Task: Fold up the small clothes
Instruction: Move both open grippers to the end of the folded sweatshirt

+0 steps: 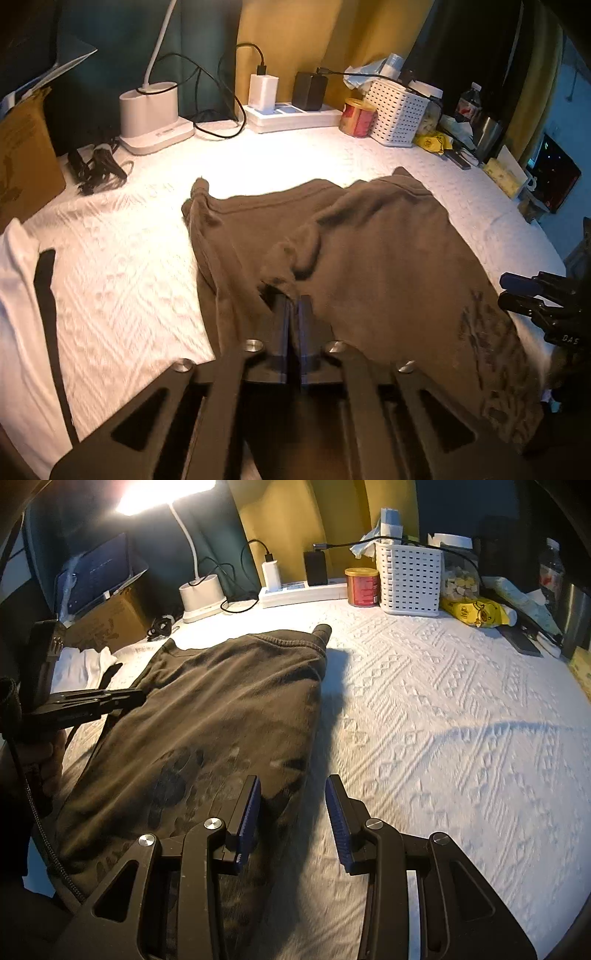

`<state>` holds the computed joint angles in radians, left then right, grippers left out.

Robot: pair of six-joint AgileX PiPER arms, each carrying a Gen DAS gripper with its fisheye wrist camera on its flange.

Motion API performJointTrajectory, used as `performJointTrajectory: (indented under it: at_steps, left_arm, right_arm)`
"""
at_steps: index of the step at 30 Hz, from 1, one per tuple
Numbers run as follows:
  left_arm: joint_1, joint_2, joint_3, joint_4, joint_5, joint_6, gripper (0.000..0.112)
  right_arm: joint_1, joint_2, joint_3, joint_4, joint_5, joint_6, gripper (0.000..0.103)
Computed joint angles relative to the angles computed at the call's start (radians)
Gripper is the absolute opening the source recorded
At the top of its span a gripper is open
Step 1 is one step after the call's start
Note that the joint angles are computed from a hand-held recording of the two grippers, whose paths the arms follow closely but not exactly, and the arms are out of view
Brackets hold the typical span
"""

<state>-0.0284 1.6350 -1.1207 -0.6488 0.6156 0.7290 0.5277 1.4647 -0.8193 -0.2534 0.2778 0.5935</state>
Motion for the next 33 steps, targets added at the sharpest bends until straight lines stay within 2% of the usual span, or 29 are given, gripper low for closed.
performJointTrajectory:
  at_steps: [3,12,13,15,16,17,25,28,31,33]
  left_arm:
    - [-0.002,0.008,-0.010,0.036,-0.038,-0.025,0.002]
    - [0.057,0.043,-0.087,0.026,0.081,-0.081,0.005]
    - [0.057,0.042,-0.091,0.038,0.081,-0.096,0.011]
    - [0.048,0.036,-0.091,0.096,0.048,-0.153,0.037]
    - [0.050,0.034,-0.089,0.102,0.034,-0.163,0.059]
    - [0.059,0.032,-0.084,0.081,0.021,-0.154,0.066]
    - [0.073,0.095,-0.137,0.092,0.031,-0.174,0.067]
    - [0.062,0.121,-0.151,0.107,0.030,-0.194,0.078]
    - [0.043,0.128,-0.155,0.122,0.017,-0.202,0.082]
    - [0.035,0.134,-0.164,0.118,0.019,-0.195,0.084]
  right_arm:
    - [-0.012,0.028,-0.019,0.040,-0.006,-0.047,0.039]
    - [-0.067,0.113,-0.112,0.183,-0.002,-0.223,0.040]
    - [-0.073,0.123,-0.123,0.199,-0.001,-0.245,0.043]
    - [-0.089,0.150,-0.155,0.252,0.004,-0.310,0.059]
    - [-0.097,0.166,-0.173,0.278,0.006,-0.342,0.059]
    - [-0.103,0.175,-0.184,0.294,0.008,-0.362,0.059]
    - [-0.157,0.290,-0.335,0.449,0.043,-0.561,0.059]
    - [-0.180,0.328,-0.382,0.530,0.057,-0.645,0.059]
    - [-0.199,0.365,-0.428,0.614,0.076,-0.723,0.060]
    - [-0.205,0.389,-0.454,0.643,0.084,-0.752,0.064]
